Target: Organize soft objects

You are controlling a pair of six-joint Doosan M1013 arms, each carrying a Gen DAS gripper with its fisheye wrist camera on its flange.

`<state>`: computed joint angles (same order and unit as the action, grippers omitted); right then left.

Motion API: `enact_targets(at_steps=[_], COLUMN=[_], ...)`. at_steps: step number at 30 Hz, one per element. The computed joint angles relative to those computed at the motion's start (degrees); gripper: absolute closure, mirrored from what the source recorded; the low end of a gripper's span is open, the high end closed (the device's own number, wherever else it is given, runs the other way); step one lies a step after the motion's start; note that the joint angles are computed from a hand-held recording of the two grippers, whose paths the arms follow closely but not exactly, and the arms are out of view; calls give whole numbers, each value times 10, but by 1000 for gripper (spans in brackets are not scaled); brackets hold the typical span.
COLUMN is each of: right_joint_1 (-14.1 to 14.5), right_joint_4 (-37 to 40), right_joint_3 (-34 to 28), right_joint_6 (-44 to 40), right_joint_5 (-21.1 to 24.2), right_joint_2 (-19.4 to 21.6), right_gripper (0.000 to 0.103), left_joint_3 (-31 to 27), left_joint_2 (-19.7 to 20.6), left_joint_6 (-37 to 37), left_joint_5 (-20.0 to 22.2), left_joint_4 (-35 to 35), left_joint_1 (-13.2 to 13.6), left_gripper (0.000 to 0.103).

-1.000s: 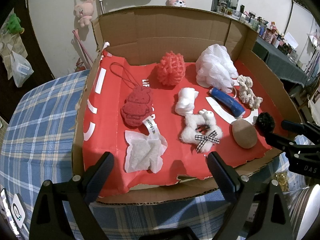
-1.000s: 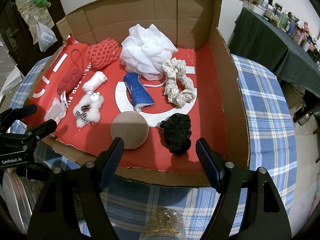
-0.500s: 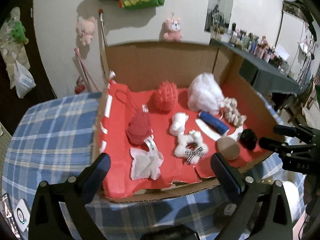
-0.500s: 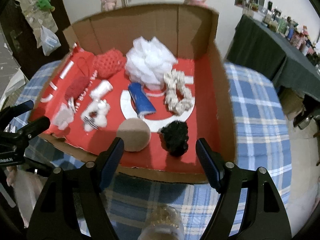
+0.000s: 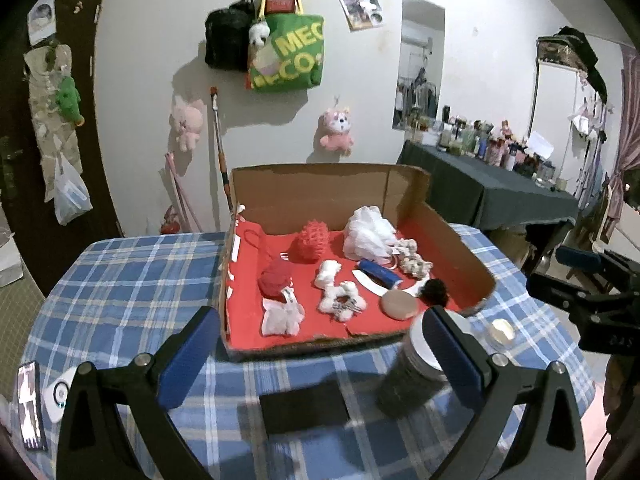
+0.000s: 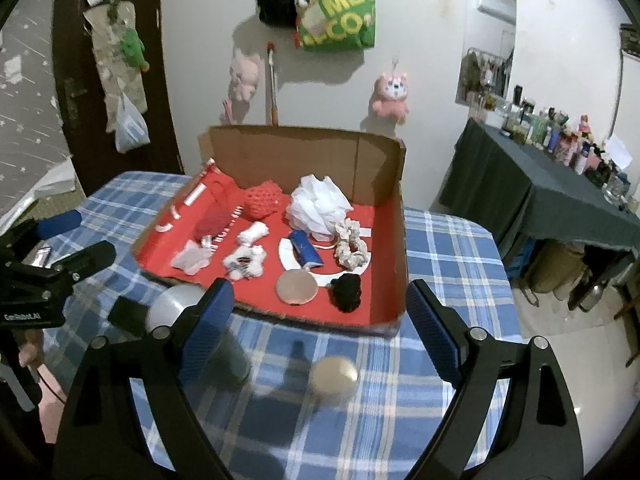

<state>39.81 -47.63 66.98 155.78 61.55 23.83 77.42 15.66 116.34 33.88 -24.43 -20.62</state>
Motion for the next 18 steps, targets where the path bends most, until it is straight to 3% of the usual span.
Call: enact_targets(at_steps=[4,9,18], right_joint_1=[25,45,45], right_joint_4=[-46,-66,-18], right_joint_3=[34,69,109], right_joint_6=[52,97,144], right_joint_5=[-3,-7,-12], right_joint_2=[-13,-18,1], right_gripper=[13,12,12], left_joint_3=[50,95,130], left_joint_2=[-29,-46,-27], left_joint_6=[30,37,-64], left_joint_5=[-38,-53,-41], left_joint_4=[-32,-55,51], left_joint_1=[1,3,-12], left_gripper=[0,0,0])
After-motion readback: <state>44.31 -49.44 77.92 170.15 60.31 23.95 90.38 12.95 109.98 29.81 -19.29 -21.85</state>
